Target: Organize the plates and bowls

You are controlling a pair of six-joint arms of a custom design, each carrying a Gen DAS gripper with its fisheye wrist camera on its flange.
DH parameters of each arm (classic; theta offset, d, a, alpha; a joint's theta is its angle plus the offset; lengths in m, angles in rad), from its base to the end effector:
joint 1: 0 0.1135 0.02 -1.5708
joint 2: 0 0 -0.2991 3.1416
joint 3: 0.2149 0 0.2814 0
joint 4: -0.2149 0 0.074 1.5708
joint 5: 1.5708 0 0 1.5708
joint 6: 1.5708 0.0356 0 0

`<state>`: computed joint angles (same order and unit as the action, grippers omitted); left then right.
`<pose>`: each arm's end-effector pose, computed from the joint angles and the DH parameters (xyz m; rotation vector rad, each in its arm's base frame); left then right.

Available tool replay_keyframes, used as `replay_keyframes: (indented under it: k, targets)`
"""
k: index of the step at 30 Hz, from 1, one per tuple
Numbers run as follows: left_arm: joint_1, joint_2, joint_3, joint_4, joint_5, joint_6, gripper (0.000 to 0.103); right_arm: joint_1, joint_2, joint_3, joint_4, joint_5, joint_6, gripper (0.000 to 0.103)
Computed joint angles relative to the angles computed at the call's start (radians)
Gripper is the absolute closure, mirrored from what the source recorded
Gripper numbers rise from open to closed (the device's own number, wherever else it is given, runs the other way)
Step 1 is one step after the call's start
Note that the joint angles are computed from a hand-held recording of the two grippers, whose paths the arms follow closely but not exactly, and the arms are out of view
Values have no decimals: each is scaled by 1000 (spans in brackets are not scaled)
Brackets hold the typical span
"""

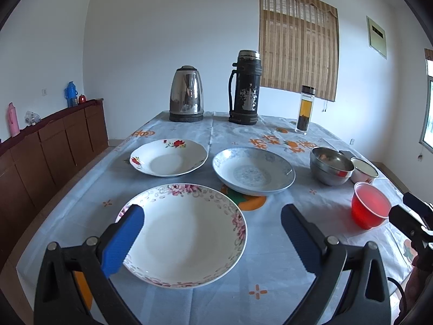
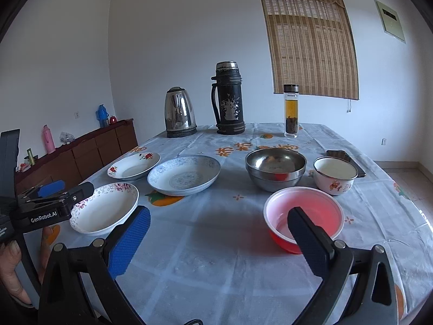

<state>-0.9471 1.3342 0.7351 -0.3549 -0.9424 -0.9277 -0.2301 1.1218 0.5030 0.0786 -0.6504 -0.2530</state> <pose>0.1785 -0.1988 0.2214 -0.3121 2.0485 0.0916 0.2354 -0.0330 0.2197 -0.4001 1.9725 0.3794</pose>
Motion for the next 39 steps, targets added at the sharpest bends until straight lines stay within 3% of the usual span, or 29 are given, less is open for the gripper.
replay_keyframes:
  k: [6,11,15,20,22,29,39]
  targets:
    - [63,-64,-54,31,37,39,0,119,31,23,18,82,17,2]
    - [137,-135,-115,44,86,67,1,237,94,62,15,151,35,9]
    - [212,-196,-172,64,139,94,5,327,164,106,0,184,45,27]
    - [335,-227,-231,99,236,131,21,420,268,175,-43,213,46,42]
    - [380,-223,-246,118,276,151,23,451,309,204,-66,218,48,56]
    - [479,-212,-273,170,387,206,47,534,436,305,-115,258,58,59]
    - [547,-140,-249,190,491,254,72,601,558,424,-204,321,15,76]
